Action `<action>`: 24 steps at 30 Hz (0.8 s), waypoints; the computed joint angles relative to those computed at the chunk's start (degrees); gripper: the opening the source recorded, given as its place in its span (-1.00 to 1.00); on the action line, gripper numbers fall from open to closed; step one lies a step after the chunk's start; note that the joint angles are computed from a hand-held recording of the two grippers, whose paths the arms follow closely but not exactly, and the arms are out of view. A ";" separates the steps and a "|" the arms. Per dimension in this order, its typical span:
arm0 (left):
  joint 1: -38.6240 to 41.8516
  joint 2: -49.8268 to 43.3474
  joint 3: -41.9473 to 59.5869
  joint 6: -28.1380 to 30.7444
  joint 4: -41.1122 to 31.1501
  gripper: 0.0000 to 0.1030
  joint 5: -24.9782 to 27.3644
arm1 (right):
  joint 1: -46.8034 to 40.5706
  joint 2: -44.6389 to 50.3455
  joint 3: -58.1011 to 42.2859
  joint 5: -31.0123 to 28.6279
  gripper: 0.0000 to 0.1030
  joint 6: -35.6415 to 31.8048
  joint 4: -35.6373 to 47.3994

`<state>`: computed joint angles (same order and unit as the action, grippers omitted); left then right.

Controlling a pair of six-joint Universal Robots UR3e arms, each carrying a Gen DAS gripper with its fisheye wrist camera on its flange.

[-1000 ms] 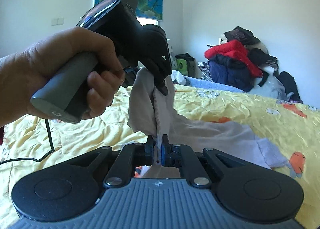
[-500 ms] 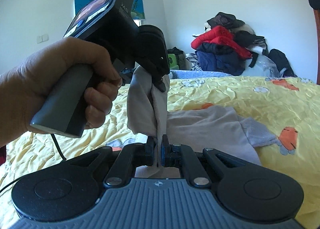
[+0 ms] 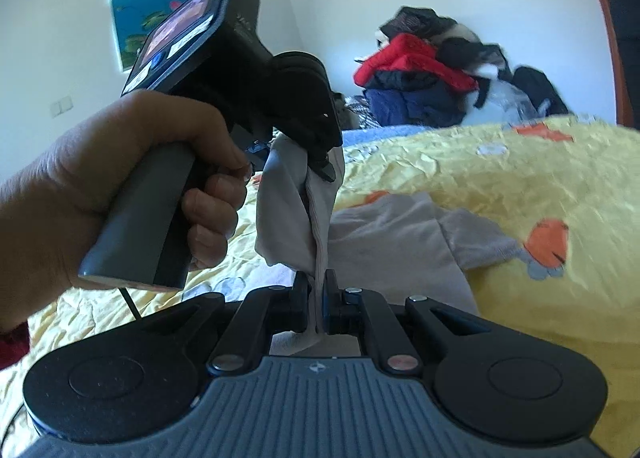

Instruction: Fold small clothes

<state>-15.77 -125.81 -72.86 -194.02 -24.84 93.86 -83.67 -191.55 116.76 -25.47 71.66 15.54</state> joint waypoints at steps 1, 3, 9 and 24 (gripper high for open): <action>-0.51 -0.88 1.03 -0.15 -0.33 -0.79 0.27 | -0.40 0.10 0.99 -0.33 -0.85 0.37 -0.58; -1.38 -2.51 2.99 -0.44 -0.97 -0.79 0.89 | -1.43 0.42 2.58 -1.18 -0.85 0.51 -1.09; -3.75 -7.37 9.43 -0.84 -3.66 -0.79 2.79 | -5.43 1.43 5.70 -4.01 -0.85 -1.19 0.53; -5.86 -12.57 17.76 -0.46 -9.60 -0.78 4.11 | -14.05 3.05 9.00 -11.97 -0.85 -5.53 5.54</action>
<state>-21.63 -138.38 -55.09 -194.47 -34.44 97.96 -97.72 -188.50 125.76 -37.44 66.13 21.08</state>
